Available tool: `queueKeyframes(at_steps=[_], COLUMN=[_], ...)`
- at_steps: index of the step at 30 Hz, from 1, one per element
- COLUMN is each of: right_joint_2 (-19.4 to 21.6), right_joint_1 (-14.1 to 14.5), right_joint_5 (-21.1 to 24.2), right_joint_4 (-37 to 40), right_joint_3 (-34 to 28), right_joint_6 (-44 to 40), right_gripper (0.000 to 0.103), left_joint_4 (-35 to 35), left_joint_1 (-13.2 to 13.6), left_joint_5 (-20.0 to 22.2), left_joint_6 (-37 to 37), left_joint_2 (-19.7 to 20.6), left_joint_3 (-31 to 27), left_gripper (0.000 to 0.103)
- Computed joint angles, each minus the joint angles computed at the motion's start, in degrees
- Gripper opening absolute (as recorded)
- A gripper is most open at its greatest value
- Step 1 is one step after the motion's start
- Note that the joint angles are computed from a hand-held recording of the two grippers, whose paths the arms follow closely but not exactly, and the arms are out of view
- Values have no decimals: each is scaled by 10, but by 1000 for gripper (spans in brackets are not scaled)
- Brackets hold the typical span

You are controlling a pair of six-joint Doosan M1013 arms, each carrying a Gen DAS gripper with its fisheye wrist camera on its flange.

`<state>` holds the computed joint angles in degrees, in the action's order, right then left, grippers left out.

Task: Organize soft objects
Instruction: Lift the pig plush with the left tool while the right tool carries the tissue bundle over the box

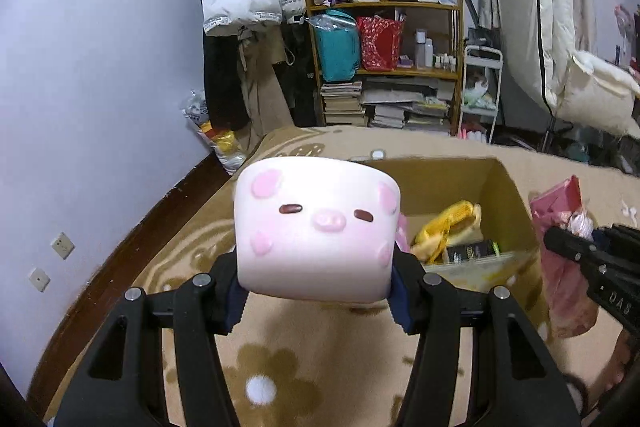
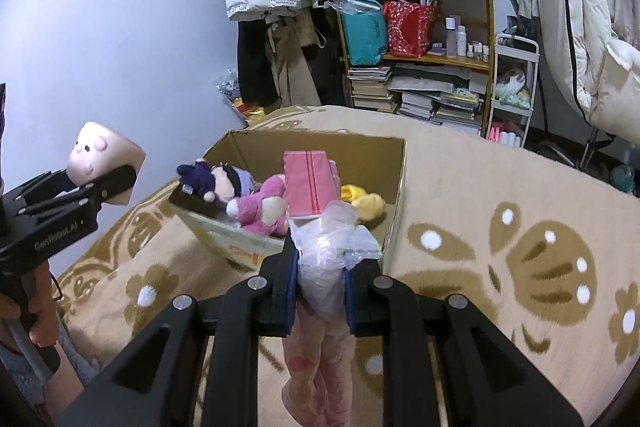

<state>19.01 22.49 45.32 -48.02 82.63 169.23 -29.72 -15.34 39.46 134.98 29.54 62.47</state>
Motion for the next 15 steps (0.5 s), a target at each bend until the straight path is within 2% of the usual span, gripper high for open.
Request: queueKeyframes(at_steps=[4,12,15], right_joint_2=[3,19,23], right_joint_1=[-9,-31,-41], right_joint_5=[-12,-35,-52], right_joint_4=[-10,2,25], right_joint_3=[-8,-41,-49], right_joint_6=[-4,-47,-69], right_gripper=[20,20,21], left_joint_4=[0,13,22], left_joint_1=[-8,-24,-30], left_joint_5=[-10,1,27], left_joint_6=[1,13,20], left_joint_2=[14,39,52], left_joint_3=[-25,-63,-81], left_gripper=[56,57,57])
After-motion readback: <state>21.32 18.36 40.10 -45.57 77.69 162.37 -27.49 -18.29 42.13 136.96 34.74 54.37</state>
